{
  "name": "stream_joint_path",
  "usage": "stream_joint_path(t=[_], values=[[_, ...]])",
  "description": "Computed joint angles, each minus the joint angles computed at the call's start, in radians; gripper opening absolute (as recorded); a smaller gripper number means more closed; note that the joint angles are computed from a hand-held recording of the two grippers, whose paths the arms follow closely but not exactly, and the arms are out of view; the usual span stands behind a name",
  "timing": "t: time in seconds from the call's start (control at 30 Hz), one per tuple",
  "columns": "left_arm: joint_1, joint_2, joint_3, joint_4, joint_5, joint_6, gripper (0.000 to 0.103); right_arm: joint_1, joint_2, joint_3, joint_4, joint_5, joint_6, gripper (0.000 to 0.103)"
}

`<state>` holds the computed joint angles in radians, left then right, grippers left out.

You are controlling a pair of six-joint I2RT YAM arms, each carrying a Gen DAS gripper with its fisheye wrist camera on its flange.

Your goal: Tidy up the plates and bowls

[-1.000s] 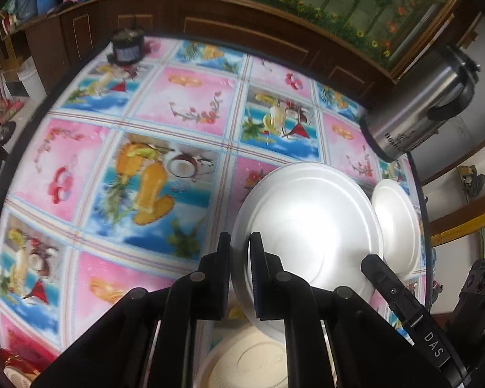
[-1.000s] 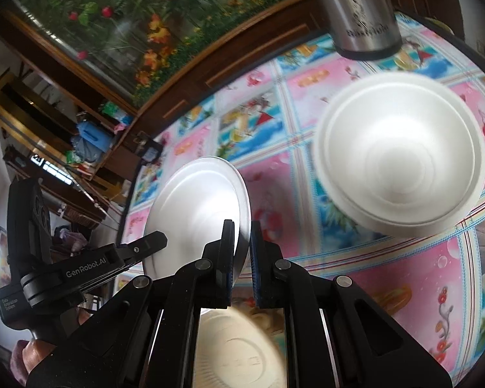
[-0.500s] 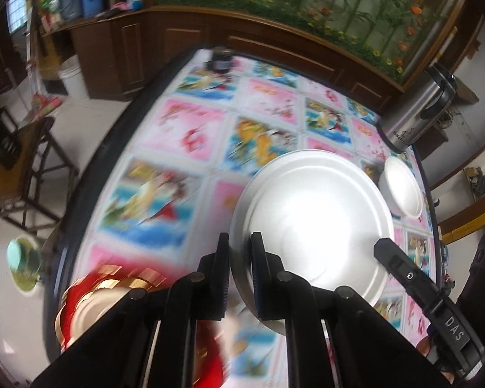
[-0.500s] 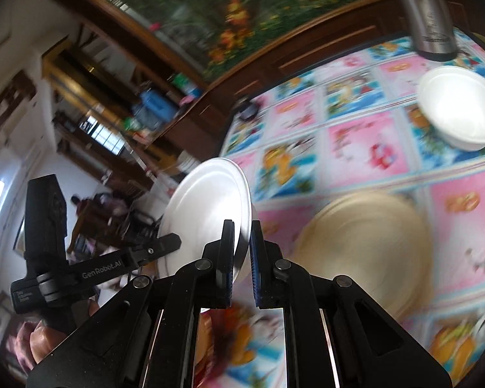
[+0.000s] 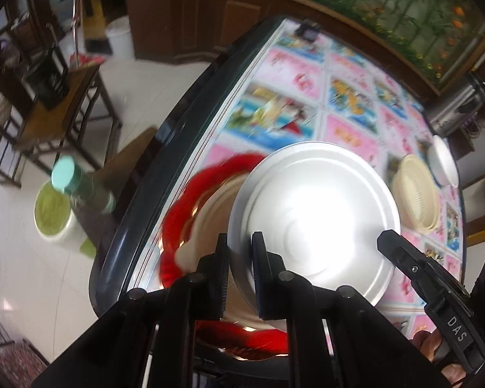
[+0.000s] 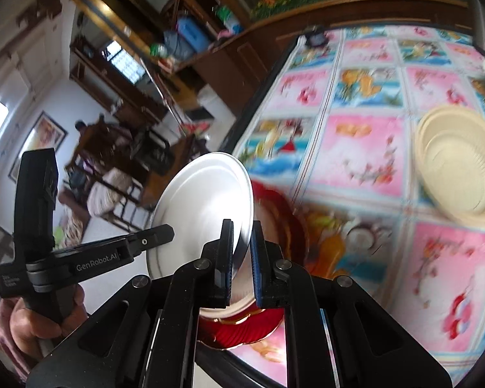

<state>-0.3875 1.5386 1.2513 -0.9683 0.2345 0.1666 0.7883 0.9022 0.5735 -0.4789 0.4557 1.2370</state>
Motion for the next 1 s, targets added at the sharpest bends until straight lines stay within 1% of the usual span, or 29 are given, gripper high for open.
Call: stream_joint_path(t=[0.07, 0.2, 0.3, 0.37, 0.4, 0.43, 0.47, 0.53, 0.57, 0.63, 0.7, 0.8, 0.87, 0.9, 0.93, 1.0], values=[[0.016, 0.014, -0.035, 0.022, -0.009, 0.016, 0.012, 0.004, 0.065, -0.012, 0.045, -0.017, 0.010, 0.009], [0.020, 0.015, -0.074, 0.053, -0.032, 0.041, 0.013, 0.005, 0.145, -0.015, 0.081, -0.040, 0.026, 0.009], [0.004, -0.002, -0.095, 0.081, -0.072, 0.062, 0.015, 0.007, 0.197, 0.008, 0.068, -0.037, 0.024, 0.010], [-0.003, -0.021, -0.106, 0.095, -0.098, 0.078, 0.015, 0.012, 0.226, 0.032, 0.048, -0.026, 0.016, 0.013], [-0.003, -0.036, -0.112, 0.096, -0.109, 0.095, 0.015, 0.012, 0.240, 0.047, 0.033, -0.031, 0.007, 0.013], [-0.006, -0.047, -0.116, 0.100, -0.115, 0.103, 0.015, 0.024, 0.256, 0.072, -0.001, -0.012, -0.006, 0.013], [-0.016, -0.071, -0.129, 0.113, -0.138, 0.114, 0.015, 0.038, 0.276, 0.101, -0.036, 0.014, -0.023, 0.014], [-0.031, -0.105, -0.150, 0.145, -0.184, 0.134, 0.017, 0.083, 0.340, 0.185, -0.144, 0.086, -0.055, 0.014], [-0.041, -0.128, -0.165, 0.161, -0.211, 0.146, 0.018, 0.092, 0.351, 0.204, -0.172, 0.106, -0.070, 0.014], [-0.040, -0.144, -0.169, 0.164, -0.224, 0.158, 0.018, 0.109, 0.355, 0.232, -0.221, 0.136, -0.090, 0.014], [-0.021, -0.167, -0.164, 0.152, -0.200, 0.154, 0.018, 0.119, 0.313, 0.217, -0.236, 0.152, -0.085, 0.014], [-0.020, -0.235, -0.177, 0.137, -0.155, 0.140, 0.018, 0.129, 0.144, 0.128, -0.246, 0.202, -0.046, 0.014], [-0.052, -0.288, -0.197, 0.136, -0.126, 0.119, 0.023, 0.145, 0.023, 0.074, -0.321, 0.276, 0.029, 0.014], [-0.084, -0.322, -0.216, 0.138, -0.115, 0.102, 0.032, 0.153, -0.024, 0.054, -0.363, 0.307, 0.067, 0.014], [-0.116, -0.342, -0.228, 0.142, -0.107, 0.087, 0.042, 0.167, -0.098, 0.027, -0.441, 0.339, 0.135, 0.014], [-0.211, -0.376, -0.257, 0.153, -0.105, 0.039, 0.051, 0.178, -0.190, -0.001, -0.538, 0.350, 0.216, 0.016]])
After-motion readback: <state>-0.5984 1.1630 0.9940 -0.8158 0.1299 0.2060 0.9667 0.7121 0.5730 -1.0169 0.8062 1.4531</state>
